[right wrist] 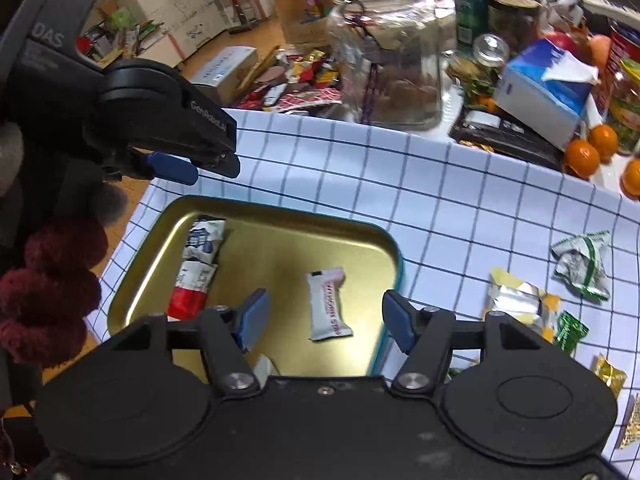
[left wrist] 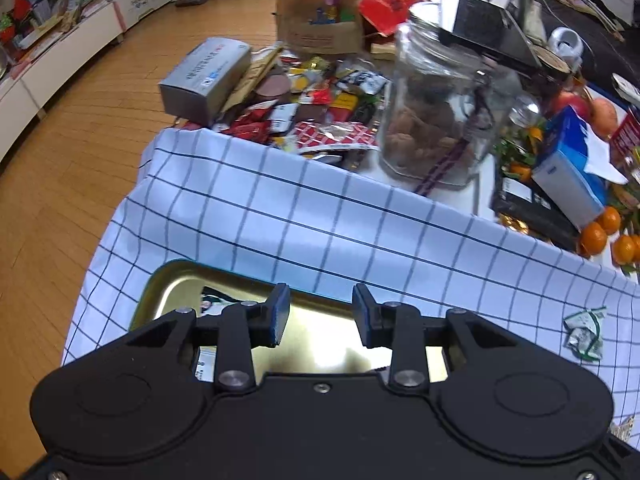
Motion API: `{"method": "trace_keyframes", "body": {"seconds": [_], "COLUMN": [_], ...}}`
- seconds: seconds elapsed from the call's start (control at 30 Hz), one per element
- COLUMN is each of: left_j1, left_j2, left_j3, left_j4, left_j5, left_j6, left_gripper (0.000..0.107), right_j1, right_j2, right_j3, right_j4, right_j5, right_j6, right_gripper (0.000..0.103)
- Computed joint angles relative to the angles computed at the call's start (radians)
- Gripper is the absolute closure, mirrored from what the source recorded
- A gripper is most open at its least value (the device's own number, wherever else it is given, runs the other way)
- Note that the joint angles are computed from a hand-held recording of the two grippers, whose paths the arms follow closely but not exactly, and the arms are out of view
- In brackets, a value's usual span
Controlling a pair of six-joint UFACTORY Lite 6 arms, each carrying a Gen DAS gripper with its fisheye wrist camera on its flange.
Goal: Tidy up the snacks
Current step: 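Move both open grippers back toward the remaining snack packets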
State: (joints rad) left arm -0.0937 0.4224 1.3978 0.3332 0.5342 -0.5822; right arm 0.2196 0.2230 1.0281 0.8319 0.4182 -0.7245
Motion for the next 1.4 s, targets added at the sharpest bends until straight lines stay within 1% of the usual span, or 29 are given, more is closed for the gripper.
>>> {"method": "trace_keyframes", "body": {"seconds": [0.17,0.33,0.57,0.73,0.83,0.97,1.07,1.2,1.4], "left_j1": [-0.066,-0.128,-0.237,-0.309,-0.342,-0.374,-0.408,-0.453,-0.490], "left_j2": [0.006,0.032,0.083,0.120,0.150,0.205,0.233,0.256,0.270], "left_j3": [0.001,0.042,0.096,0.122,0.148,0.195,0.205,0.195,0.179], "left_j4": [0.055,0.003,0.004,0.023,-0.012,-0.096,-0.094,-0.049,-0.025], "left_j5": [-0.001,0.012,0.023,0.034,0.040,0.054,0.062,0.072,0.081], "left_j6": [-0.044,-0.017,-0.010,-0.009,0.021,0.086,0.090,0.071,0.073], "left_gripper": [0.064,0.064,0.064,0.064,0.064,0.064,0.064,0.064,0.064], "right_j1": [-0.091,-0.157,-0.307,-0.439,-0.508,-0.583,-0.624,-0.668,-0.672], "right_j2": [0.015,-0.002,-0.025,-0.015,0.001,0.049,0.090,0.138,0.188], "right_j3": [0.002,-0.029,-0.050,-0.025,-0.008,0.042,0.089,0.138,0.146], "right_j4": [-0.015,-0.072,-0.110,-0.143,-0.178,-0.265,-0.318,-0.326,-0.402], "right_j5": [0.046,0.030,0.046,0.053,0.047,0.044,0.064,0.099,0.065], "right_j6": [0.030,0.058,0.033,0.039,0.059,0.156,0.234,0.259,0.314], "right_gripper": [0.037,0.037,0.037,0.037,0.037,0.037,0.037,0.037,0.037]}}
